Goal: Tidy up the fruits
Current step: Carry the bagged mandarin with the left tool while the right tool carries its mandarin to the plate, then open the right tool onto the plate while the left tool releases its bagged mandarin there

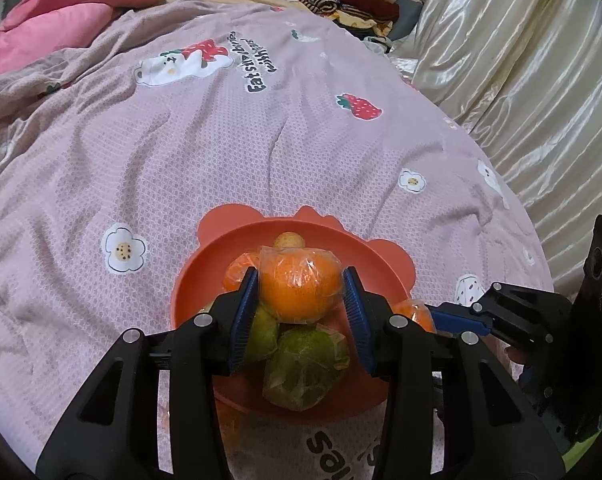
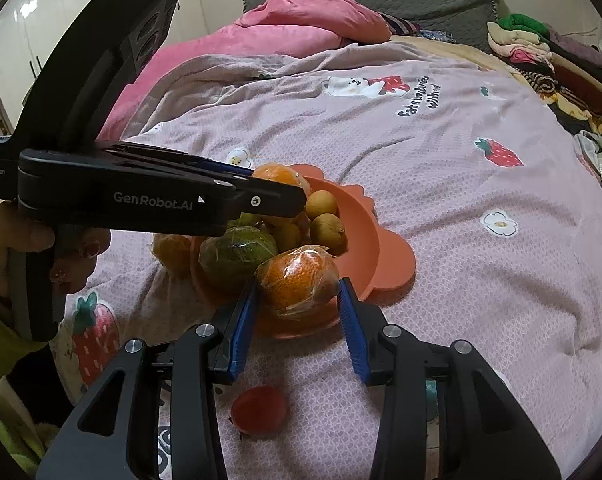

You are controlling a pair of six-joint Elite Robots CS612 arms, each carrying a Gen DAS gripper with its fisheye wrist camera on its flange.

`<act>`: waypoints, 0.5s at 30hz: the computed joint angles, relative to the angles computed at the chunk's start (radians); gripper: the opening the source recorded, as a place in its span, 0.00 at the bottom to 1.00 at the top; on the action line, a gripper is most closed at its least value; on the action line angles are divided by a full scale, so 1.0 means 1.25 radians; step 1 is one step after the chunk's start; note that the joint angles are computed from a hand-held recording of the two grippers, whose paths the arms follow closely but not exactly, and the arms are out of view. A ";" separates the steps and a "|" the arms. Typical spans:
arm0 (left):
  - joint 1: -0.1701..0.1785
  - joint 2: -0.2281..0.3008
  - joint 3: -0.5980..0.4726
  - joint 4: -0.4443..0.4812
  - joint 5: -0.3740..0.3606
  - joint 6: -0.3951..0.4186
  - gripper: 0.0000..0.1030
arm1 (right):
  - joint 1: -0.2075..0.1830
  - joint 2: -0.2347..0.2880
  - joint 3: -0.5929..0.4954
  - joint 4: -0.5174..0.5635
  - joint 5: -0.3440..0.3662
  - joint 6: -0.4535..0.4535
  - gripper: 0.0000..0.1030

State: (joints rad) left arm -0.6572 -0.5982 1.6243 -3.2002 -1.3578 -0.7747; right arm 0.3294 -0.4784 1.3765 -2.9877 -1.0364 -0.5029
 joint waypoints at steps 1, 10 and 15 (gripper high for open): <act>0.000 0.000 0.000 0.000 0.000 0.001 0.33 | 0.001 0.000 0.000 0.001 -0.002 0.000 0.38; 0.002 0.002 -0.001 -0.005 -0.004 0.000 0.35 | 0.004 -0.003 0.003 0.008 -0.007 -0.010 0.38; 0.000 0.002 -0.001 -0.005 0.000 0.002 0.35 | 0.005 -0.005 0.005 0.010 -0.009 -0.013 0.39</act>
State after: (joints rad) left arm -0.6566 -0.5963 1.6231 -3.2058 -1.3581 -0.7726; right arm 0.3354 -0.4843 1.3829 -2.9748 -1.0478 -0.5194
